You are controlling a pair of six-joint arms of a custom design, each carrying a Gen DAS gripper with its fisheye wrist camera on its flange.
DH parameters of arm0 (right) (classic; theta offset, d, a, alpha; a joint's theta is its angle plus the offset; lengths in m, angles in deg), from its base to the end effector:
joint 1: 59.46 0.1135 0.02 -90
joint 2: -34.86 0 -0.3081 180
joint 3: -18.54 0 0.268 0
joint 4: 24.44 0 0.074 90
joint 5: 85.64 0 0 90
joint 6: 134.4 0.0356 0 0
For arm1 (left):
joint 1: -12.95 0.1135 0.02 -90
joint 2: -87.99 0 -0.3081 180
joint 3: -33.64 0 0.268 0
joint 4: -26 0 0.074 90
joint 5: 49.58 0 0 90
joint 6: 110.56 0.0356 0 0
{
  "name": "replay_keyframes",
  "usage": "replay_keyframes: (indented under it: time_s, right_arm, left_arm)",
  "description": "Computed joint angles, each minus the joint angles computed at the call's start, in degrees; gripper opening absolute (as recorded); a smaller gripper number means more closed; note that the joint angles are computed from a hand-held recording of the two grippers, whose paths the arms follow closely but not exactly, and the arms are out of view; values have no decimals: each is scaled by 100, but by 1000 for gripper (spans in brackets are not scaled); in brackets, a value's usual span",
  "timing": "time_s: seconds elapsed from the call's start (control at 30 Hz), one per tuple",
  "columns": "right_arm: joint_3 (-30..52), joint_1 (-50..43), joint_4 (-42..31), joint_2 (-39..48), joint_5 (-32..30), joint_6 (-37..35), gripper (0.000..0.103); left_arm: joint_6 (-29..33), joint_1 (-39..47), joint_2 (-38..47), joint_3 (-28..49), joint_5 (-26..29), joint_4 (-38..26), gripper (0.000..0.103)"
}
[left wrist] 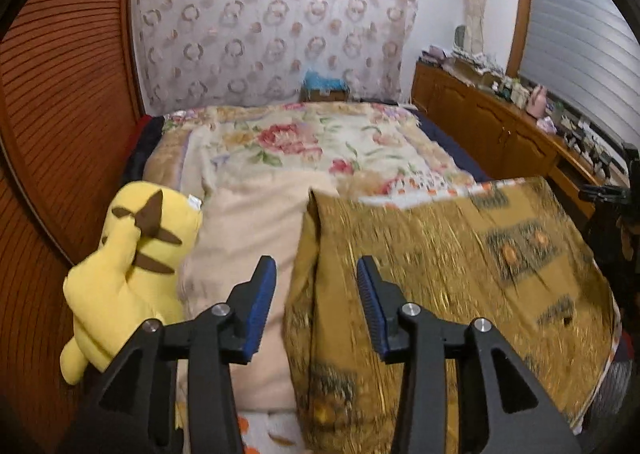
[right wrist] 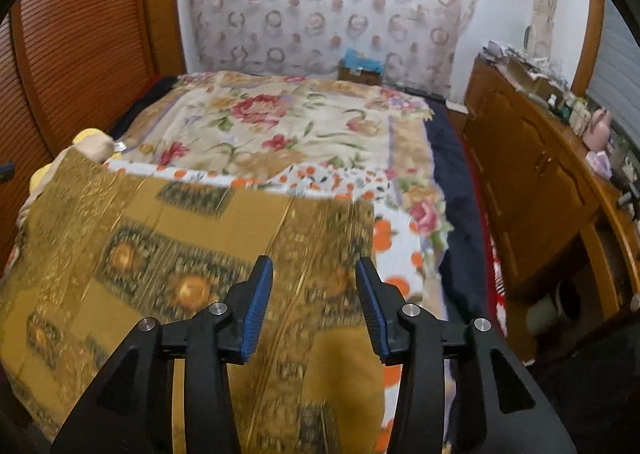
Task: Fold small clothes
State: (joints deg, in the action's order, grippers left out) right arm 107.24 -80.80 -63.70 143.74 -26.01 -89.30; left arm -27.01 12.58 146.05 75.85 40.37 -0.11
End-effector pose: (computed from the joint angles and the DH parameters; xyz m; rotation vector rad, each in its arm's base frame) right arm 0.4019 -0.1377 0.2224 -0.6670 2.3230 0.1881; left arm 0.1963 -0.0012 0.2285 -0.1226 2.3006 -0.0601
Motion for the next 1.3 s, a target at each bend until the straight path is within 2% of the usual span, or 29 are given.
replay_keyframes:
  time_s: [0.07,0.2,0.37,0.53,0.77,0.93,1.07,1.3]
  right_arm:
    - [-226,-208,-113,-127,-107,-227,43]
    - [-520,-614,-229,-107,-227,-581,43]
    - [-841,-1082,-173,46,-228,-955,43]
    - [-807,-1589,-490,199,-416,-1213,43]
    - [-848,-1877,-1045,213,-629,-1703,43]
    - [-1039,-1685,-861,225,-533,-1497,43]
    - [-1209,-1524,-253,207,-356,-998,43]
    - [-1131,-1460,62,349,-541,-480,43]
  left_arm:
    - [-114,-247,-359,-139,-187,-270,41]
    - [-358,-584,-773,-456,-207,-515,41]
    - [-972,-1565,-884,-996,-740,-464,44]
    - [-1585,-2541,-657,-1273,-1338,-307,54]
    - [-1751,-2788,-43,-1471,-1430,263,55]
    - [-1821,-2878,80,-1548,-1601,508,55]
    - [-1886,-2968,187,-1589,-1763,676,57]
    - [-1901,-2999,341,-1538,-1802,737,63]
